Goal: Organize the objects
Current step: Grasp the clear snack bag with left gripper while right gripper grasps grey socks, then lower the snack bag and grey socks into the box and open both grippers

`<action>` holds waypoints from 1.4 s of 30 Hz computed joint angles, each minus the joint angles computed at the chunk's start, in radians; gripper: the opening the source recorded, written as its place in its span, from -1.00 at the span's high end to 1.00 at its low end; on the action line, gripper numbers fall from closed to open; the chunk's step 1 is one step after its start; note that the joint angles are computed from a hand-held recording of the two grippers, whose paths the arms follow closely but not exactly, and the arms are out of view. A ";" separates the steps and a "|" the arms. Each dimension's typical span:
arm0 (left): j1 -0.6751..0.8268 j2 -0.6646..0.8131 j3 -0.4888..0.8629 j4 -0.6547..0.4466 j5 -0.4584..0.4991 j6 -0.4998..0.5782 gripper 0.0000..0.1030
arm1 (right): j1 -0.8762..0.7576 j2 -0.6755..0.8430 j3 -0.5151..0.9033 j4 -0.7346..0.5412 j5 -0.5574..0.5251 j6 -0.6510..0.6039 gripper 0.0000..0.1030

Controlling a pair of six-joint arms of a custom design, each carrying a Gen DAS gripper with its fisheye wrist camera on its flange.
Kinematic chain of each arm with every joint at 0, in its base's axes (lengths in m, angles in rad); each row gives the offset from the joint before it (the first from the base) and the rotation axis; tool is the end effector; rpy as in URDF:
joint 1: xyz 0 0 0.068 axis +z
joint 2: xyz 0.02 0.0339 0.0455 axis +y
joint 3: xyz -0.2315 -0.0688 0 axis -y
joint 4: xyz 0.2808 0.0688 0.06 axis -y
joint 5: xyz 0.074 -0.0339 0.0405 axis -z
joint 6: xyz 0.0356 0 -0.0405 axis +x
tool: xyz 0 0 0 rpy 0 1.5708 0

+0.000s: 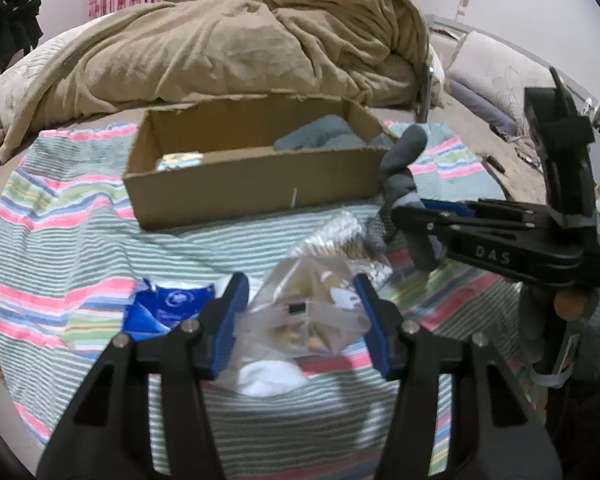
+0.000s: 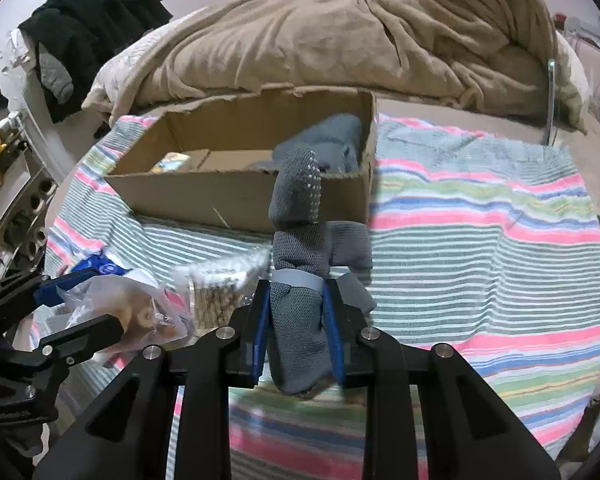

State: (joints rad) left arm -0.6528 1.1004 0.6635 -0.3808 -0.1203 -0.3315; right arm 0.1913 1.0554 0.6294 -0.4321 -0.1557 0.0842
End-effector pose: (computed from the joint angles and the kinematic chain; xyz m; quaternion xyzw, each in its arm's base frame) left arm 0.2168 -0.1604 0.1756 0.1267 0.9198 -0.1242 0.3499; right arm 0.2520 0.0544 0.1709 -0.0771 0.9315 0.1200 0.3345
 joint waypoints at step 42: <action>0.285 0.269 0.276 0.215 0.117 0.165 -0.06 | 0.036 0.287 0.407 0.015 -0.016 -0.017 0.48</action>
